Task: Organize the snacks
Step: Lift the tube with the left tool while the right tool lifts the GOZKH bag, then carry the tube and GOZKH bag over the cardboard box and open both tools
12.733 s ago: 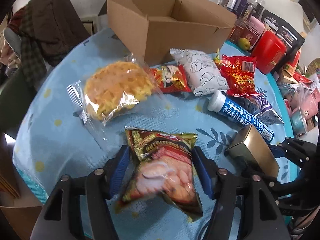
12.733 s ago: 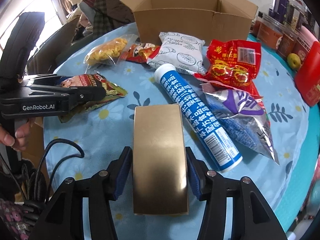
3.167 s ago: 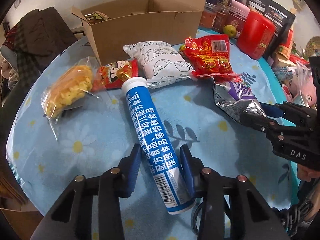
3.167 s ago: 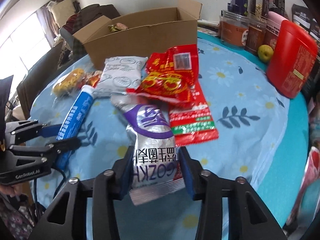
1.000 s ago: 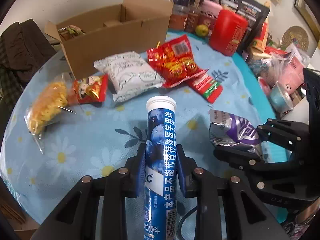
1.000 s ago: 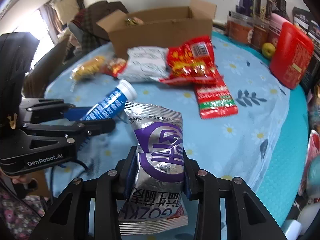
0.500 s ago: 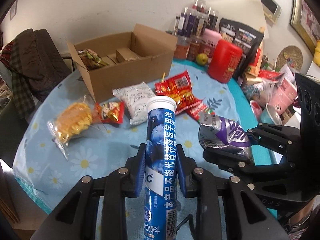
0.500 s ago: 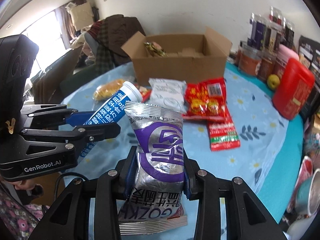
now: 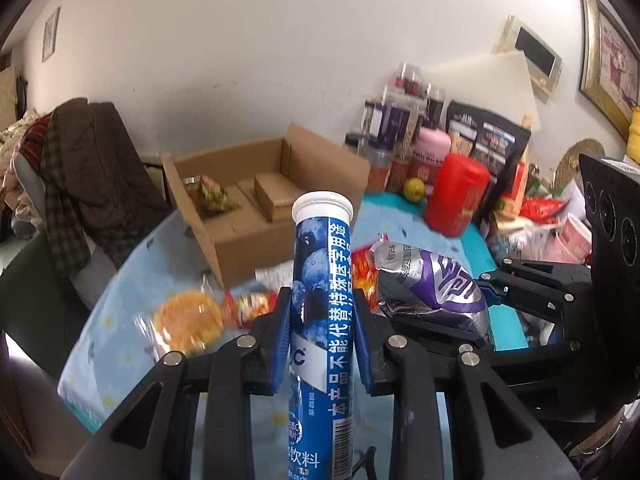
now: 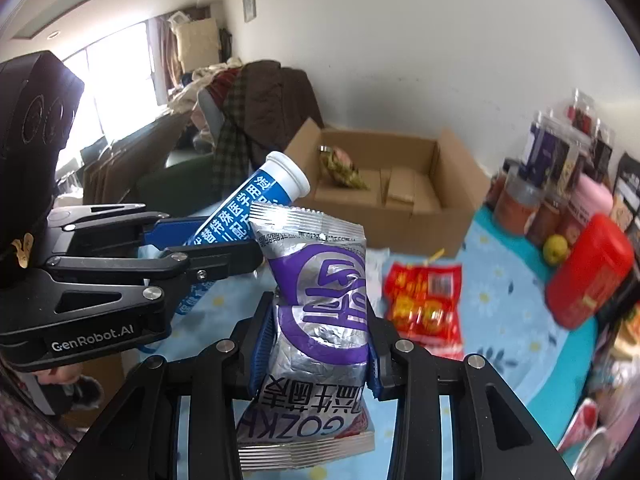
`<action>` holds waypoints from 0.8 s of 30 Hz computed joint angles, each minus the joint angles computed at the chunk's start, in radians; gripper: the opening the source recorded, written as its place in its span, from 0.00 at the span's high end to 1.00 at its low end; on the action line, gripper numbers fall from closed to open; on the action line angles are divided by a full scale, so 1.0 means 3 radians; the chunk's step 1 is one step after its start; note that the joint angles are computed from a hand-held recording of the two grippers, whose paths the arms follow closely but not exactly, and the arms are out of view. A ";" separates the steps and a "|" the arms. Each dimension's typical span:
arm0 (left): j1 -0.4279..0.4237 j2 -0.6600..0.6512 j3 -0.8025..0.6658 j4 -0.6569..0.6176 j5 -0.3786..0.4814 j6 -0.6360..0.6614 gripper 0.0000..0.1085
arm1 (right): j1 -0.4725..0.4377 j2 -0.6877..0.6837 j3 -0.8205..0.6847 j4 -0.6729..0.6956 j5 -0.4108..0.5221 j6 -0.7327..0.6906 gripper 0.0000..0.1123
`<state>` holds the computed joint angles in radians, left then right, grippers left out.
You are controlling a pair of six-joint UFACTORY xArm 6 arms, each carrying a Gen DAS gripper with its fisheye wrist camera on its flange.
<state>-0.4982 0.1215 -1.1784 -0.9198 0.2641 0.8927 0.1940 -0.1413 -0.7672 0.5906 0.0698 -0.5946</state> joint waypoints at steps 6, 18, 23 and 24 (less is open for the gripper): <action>0.0034 0.0196 -0.0370 -0.0095 0.0012 0.0120 0.74 | -0.0085 0.0114 -0.0307 -0.0144 0.0046 0.0008 0.66; 0.0176 0.0969 -0.1506 0.0266 0.0123 -0.0221 0.74 | -0.0252 0.0710 -0.1208 -0.0174 0.0191 -0.0129 0.66; 0.0264 0.1442 -0.2170 0.0653 0.0241 -0.0611 0.74 | -0.0348 0.1102 -0.1693 -0.0204 0.0282 -0.0153 0.66; 0.0281 0.1532 -0.2301 0.0723 0.0282 -0.0676 0.74 | -0.0368 0.1176 -0.1789 -0.0210 0.0309 -0.0153 0.66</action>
<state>-0.4140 0.5811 -1.8687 -0.7030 0.3487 0.6898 0.0835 0.2115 -1.3041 0.5277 0.1624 -0.6405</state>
